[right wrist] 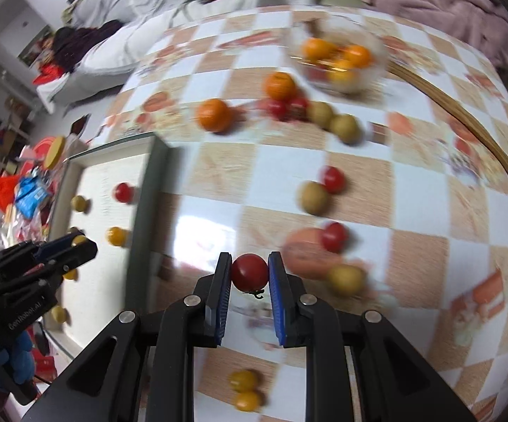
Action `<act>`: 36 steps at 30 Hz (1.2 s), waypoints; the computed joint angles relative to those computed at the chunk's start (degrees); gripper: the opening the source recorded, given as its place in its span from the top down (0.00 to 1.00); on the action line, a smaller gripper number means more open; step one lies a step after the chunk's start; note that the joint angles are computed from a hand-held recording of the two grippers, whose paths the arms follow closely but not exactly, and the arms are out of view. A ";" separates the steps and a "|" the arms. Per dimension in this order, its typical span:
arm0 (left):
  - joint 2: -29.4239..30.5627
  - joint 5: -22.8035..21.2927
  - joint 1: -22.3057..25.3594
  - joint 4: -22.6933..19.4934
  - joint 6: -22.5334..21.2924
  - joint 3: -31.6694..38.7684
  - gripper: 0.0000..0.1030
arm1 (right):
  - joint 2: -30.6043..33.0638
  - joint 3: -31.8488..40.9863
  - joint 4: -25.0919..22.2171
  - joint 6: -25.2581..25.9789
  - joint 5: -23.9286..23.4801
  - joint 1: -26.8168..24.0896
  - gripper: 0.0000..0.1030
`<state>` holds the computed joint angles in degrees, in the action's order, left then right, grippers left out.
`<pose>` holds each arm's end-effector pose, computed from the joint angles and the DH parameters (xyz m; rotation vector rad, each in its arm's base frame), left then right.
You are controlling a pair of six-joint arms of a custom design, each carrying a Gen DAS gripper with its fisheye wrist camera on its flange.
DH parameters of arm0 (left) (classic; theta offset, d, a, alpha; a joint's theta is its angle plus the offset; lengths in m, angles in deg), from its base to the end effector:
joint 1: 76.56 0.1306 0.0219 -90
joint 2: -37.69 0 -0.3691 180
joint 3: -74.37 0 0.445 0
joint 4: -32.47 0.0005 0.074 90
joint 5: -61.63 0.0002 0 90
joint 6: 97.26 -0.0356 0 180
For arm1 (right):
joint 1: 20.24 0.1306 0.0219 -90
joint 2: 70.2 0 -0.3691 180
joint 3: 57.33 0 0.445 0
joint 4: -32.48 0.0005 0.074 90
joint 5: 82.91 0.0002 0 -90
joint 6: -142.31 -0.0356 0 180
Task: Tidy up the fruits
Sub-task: 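Carry both tomatoes into the white tray and open both grippers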
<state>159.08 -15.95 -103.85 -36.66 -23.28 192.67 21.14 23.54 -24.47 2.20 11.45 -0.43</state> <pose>0.6108 -0.3243 0.3181 1.0906 2.6160 -0.3504 0.4809 0.1698 0.3176 0.7433 2.6649 0.2302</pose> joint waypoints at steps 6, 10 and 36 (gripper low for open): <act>-1.56 -0.95 2.66 0.65 0.08 -3.43 0.76 | 7.21 8.03 0.81 3.79 -2.42 1.76 0.78; -2.38 -1.41 3.65 1.31 0.03 -5.75 0.76 | 11.88 12.91 1.50 5.36 -4.89 2.38 0.78; -4.76 -3.46 5.14 2.62 -1.62 -11.31 0.76 | 30.95 34.01 -6.92 16.36 -7.95 4.76 0.56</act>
